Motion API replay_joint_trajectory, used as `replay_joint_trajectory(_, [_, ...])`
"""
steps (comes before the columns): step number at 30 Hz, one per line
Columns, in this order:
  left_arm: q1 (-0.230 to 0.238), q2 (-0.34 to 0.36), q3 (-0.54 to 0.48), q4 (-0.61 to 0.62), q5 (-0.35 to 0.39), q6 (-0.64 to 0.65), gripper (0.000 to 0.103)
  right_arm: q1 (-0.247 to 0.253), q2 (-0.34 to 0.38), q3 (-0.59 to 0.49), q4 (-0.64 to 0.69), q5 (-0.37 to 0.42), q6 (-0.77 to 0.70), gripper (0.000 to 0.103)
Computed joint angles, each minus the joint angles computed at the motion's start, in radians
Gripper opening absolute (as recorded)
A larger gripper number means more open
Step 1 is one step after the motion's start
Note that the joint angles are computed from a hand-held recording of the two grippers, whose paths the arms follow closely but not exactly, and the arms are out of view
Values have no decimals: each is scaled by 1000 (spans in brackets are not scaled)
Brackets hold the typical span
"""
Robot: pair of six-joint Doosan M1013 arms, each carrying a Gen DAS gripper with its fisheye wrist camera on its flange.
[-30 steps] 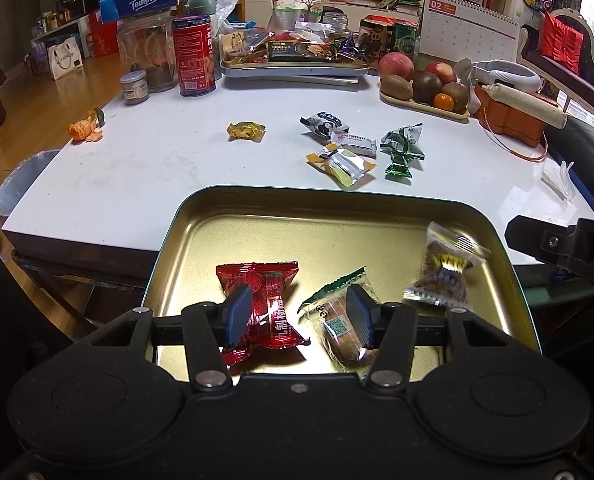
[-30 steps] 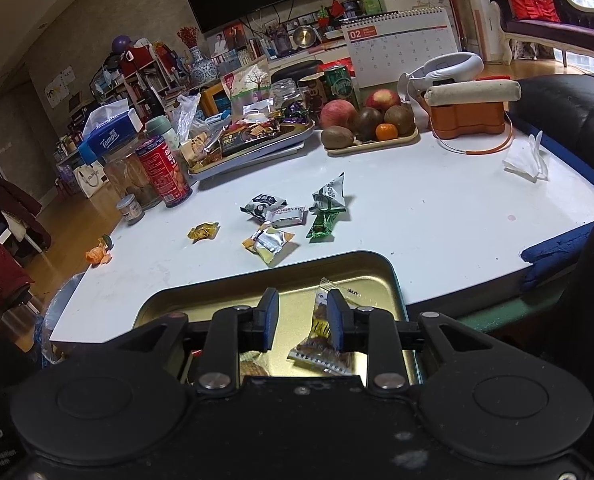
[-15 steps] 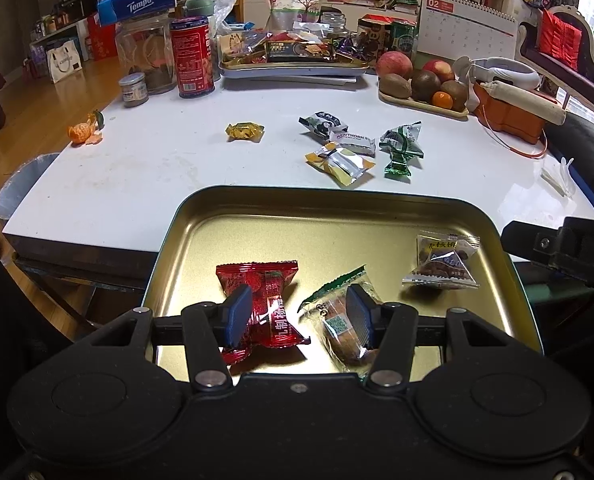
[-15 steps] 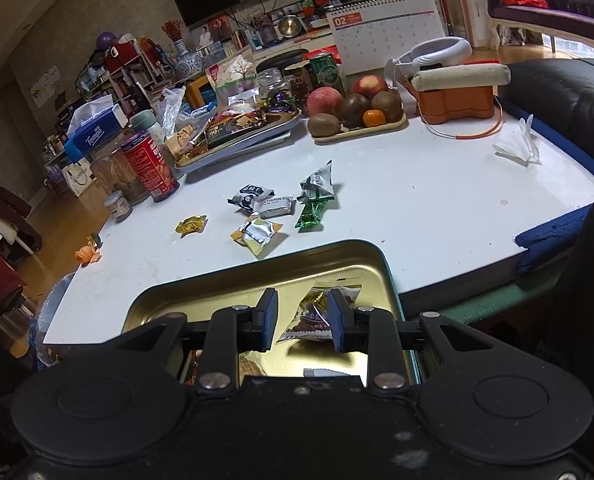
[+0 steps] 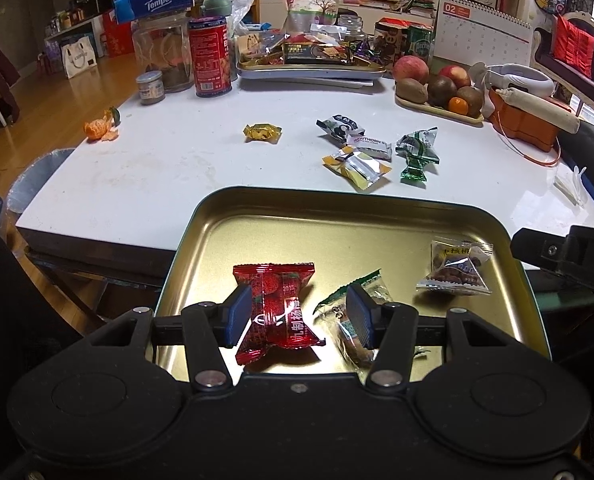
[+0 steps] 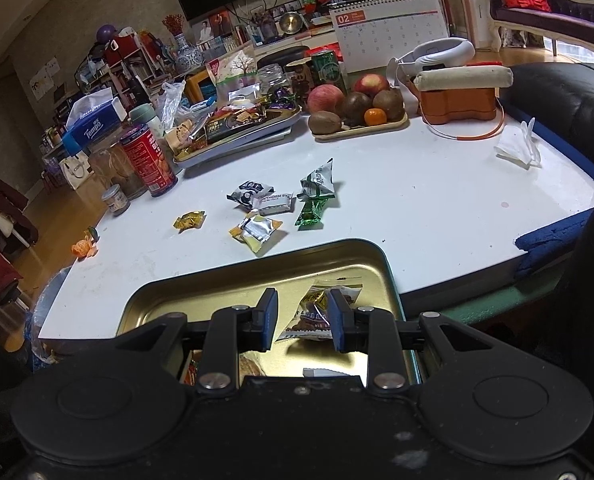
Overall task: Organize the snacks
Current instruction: 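Move both tools away from the gold tray toward the scattered snacks, then grasp the green-and-white bag with the right tool while the left tool approaches the blue-and-white packet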
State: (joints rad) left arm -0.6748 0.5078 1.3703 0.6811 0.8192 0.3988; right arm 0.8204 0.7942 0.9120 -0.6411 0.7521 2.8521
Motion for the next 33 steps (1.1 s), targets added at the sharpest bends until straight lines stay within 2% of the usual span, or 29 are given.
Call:
replay_joint_trajectory(10, [16, -2, -20, -61, -2, 42, 58, -12, 12, -33, 41, 8, -18, 30])
replay_joint_trajectory(18, [42, 19, -88, -156, 40, 143, 58, -32, 45, -117, 137, 40, -117, 30])
replay_joint_trajectory(23, [68, 54, -170, -244, 72, 252, 58, -50, 87, -214, 204, 78, -215, 30])
replay_joint_trajectory(28, [94, 96, -265, -308, 100, 353, 58, -72, 139, -330, 238, 130, -248, 30])
replay_joint_trajectory(33, [118, 154, -388, -352, 156, 438, 58, -94, 220, -504, 259, 237, -302, 30])
